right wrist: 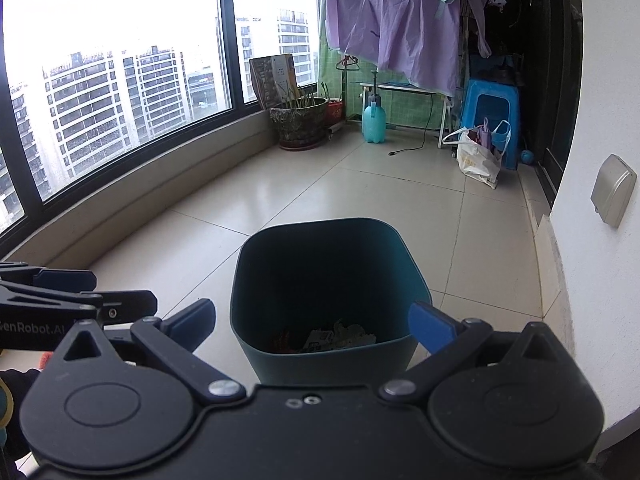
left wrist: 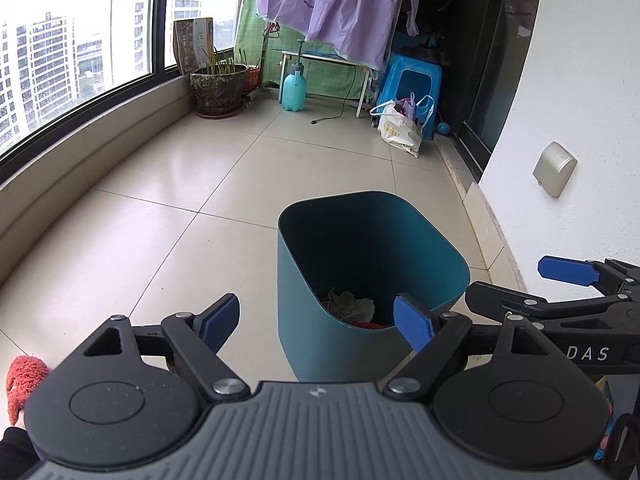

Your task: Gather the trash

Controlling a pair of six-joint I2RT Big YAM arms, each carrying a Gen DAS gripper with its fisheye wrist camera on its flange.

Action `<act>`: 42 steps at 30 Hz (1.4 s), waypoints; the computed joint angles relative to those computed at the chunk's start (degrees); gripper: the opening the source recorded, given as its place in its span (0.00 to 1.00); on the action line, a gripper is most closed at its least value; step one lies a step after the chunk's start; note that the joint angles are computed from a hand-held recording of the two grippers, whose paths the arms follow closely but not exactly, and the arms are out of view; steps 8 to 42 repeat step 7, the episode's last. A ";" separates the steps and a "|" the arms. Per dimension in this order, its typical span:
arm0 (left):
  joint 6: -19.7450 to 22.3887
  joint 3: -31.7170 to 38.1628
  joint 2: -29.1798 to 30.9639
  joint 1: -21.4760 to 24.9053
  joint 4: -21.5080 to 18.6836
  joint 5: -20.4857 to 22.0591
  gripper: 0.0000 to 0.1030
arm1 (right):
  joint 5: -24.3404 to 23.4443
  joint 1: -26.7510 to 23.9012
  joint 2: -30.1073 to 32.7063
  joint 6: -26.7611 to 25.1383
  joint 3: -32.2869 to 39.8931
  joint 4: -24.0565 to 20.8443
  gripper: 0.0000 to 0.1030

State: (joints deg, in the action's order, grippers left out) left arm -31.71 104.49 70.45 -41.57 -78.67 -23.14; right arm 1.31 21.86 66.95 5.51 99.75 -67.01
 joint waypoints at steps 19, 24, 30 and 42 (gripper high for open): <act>-0.22 -0.14 -0.17 1.11 -0.25 1.48 0.82 | -0.04 0.22 -0.17 -0.64 -0.54 -0.52 1.00; -0.22 -0.14 -0.17 1.11 -0.25 1.48 0.82 | -0.04 0.22 -0.17 -0.64 -0.54 -0.52 1.00; -0.22 -0.14 -0.17 1.11 -0.25 1.48 0.82 | -0.04 0.22 -0.17 -0.64 -0.54 -0.52 1.00; -0.22 -0.14 -0.17 1.11 -0.25 1.48 0.82 | -0.04 0.22 -0.17 -0.64 -0.54 -0.52 1.00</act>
